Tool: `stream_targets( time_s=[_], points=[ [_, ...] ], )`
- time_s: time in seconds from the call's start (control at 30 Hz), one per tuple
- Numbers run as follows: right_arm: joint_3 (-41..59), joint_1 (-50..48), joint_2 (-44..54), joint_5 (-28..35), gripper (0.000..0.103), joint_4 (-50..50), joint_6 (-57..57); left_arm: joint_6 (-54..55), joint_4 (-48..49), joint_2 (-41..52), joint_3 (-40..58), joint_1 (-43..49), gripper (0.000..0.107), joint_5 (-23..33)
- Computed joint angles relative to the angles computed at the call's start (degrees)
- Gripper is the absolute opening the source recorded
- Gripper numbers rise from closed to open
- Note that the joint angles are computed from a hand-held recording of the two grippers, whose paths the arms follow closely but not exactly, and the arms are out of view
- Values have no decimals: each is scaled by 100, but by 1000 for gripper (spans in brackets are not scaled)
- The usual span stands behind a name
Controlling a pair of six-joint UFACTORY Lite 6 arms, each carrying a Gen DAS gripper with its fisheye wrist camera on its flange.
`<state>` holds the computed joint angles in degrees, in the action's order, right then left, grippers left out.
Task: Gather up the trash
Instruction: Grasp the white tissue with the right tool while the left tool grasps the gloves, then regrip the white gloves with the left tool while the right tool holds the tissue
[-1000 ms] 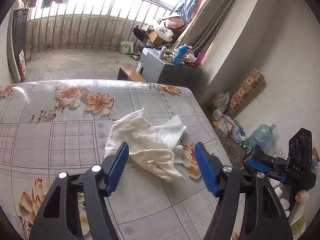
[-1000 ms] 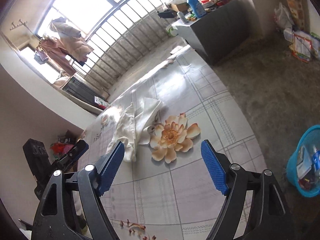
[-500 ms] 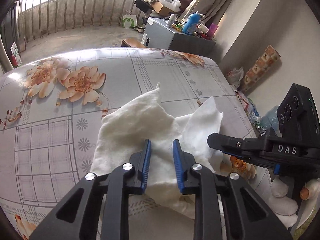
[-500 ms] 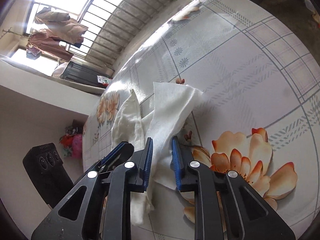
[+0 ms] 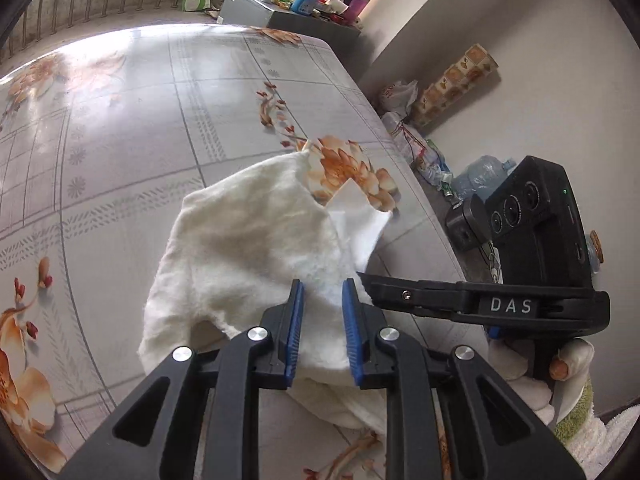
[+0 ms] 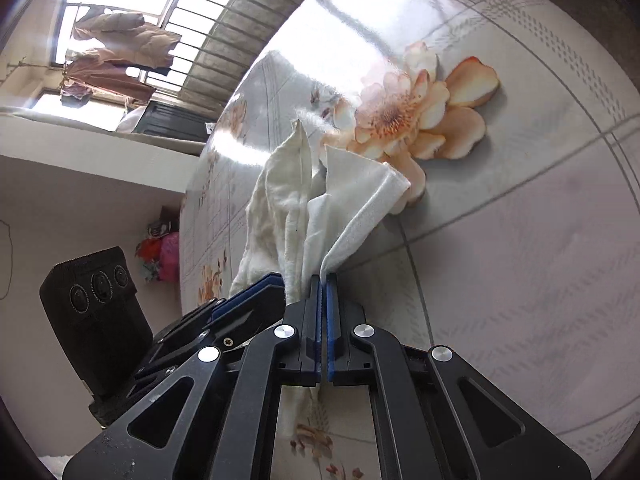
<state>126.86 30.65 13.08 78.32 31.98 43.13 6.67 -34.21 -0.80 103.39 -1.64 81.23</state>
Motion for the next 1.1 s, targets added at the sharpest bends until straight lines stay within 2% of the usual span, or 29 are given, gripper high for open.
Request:
stream_targets(
  time_s=[0.07,0.13,0.23,0.33,0.43,0.57,0.67,0.73,0.77,0.9,1.03,1.1],
  points=[
    [-1010,160,-974,-107,1,-76,177,-90,2,-640,-520,-284,18,63],
    [-1606,475,-1691,-112,1,-418,610,-238,119,-1205,-919,-571,18,47],
    [-2180,1068,-2477,-140,1,-1072,1427,-546,486,-1747,-1123,-983,18,-73],
    [-2654,1093,-2970,-300,1,-1143,1720,-616,606,-2028,-1052,-1117,18,-153],
    [-2454,780,-2892,-124,1,-1184,1615,-793,901,-2114,-835,-1309,19,-86],
    [-1661,1110,-2492,261,1,-1884,1861,-1040,1404,-2276,-663,-1577,22,36],
    [-1675,1484,-2556,500,1,-2423,2147,-976,1427,-2352,-688,-1383,31,152],
    [-1900,1556,-2660,388,4,-2514,2316,-967,1429,-2345,-700,-1358,44,189],
    [-1966,1595,-2700,371,4,-2567,2381,-1059,1559,-2327,-680,-1502,50,183],
    [-1775,2145,-2574,432,7,-3107,2884,-1673,2278,-2005,-453,-2679,58,-92],
    [-1992,2547,-2753,425,16,-3488,3386,-1856,2410,-1644,-384,-3557,64,-302],
    [-2360,2550,-3193,469,23,-3519,3537,-1985,2471,-1427,-334,-3899,64,-387]
  ],
)
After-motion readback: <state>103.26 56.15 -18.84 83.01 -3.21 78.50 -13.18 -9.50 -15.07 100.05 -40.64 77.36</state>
